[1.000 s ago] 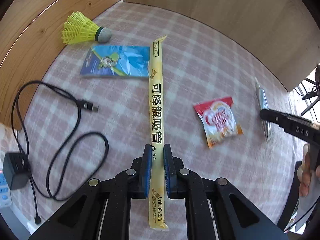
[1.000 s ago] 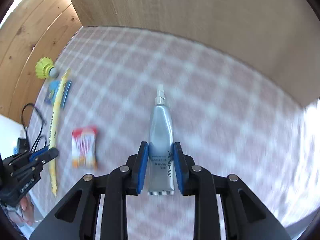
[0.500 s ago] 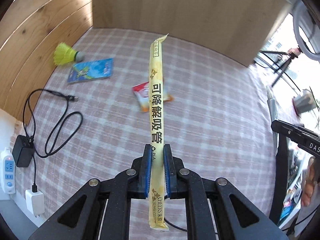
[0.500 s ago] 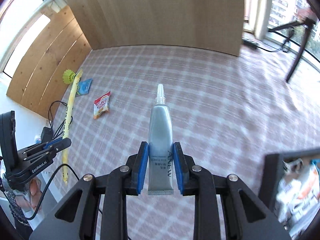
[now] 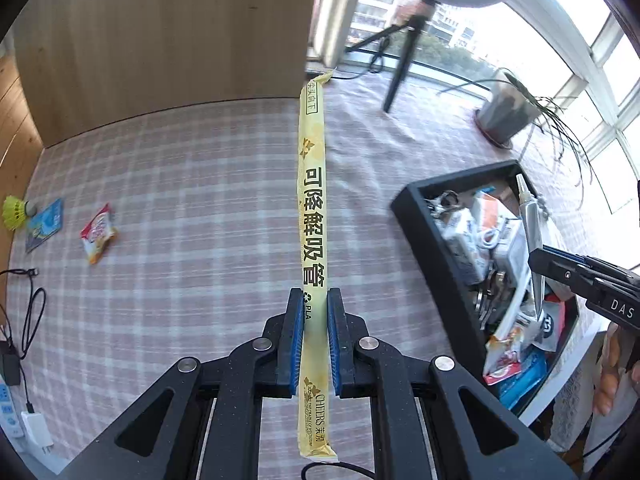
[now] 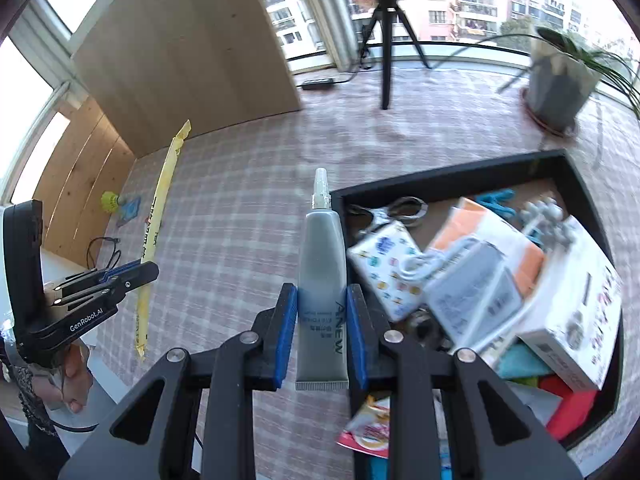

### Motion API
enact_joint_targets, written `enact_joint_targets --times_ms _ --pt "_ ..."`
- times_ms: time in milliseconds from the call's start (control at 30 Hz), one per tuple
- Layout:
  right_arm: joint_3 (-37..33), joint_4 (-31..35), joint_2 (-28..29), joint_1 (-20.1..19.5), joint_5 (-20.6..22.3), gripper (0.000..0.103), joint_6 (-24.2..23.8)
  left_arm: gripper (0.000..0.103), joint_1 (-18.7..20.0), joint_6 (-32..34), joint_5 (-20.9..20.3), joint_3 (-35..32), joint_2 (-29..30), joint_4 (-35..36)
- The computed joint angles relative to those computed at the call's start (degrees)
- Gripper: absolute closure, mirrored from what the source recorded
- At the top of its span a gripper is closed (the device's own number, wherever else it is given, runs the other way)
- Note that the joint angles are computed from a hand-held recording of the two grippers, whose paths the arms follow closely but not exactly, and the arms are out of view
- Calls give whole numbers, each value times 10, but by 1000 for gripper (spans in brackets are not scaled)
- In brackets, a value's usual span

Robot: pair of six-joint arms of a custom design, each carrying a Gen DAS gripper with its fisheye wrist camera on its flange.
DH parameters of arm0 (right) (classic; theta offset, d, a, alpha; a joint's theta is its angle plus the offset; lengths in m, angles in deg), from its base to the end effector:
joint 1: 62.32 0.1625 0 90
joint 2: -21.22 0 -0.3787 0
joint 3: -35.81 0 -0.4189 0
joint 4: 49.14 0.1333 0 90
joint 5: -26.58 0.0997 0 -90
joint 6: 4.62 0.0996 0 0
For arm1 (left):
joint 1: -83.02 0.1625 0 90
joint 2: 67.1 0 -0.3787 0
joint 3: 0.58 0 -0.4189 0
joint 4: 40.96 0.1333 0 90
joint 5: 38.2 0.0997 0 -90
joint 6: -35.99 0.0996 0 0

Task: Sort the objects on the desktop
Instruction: 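Carry the stick and tube over the tray and release them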

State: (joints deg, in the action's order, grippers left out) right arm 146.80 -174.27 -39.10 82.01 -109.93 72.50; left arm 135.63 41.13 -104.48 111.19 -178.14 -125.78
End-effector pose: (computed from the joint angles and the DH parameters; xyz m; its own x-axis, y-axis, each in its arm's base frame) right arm 0.4667 -0.2599 0.0747 -0.8173 0.3978 0.4170 0.0628 0.7808 -0.6217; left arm -0.0886 -0.4014 0.4096 -0.6453 0.6573 -0.3893 0.6645 0.7344 0.1384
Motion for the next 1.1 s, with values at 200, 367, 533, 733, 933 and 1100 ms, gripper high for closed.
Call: enact_joint_targets --times_ms 200,367,533,733,933,1100 --pt "71 172 -116 54 -4 78 209 93 -109 -39 -59 73 -38 19" --pt "100 299 -186 94 18 78 348 93 -186 -71 -113 121 -46 16" --pt "128 370 -238 119 45 78 435 93 -249 -97 -152 156 -46 6" --pt "157 408 -280 134 67 78 489 93 -295 -123 -172 180 -39 -9" --pt "181 389 -307 123 74 78 455 92 -318 -135 -175 189 -30 -17" --pt "185 377 -309 110 80 66 436 57 -325 -143 -169 189 -34 -21"
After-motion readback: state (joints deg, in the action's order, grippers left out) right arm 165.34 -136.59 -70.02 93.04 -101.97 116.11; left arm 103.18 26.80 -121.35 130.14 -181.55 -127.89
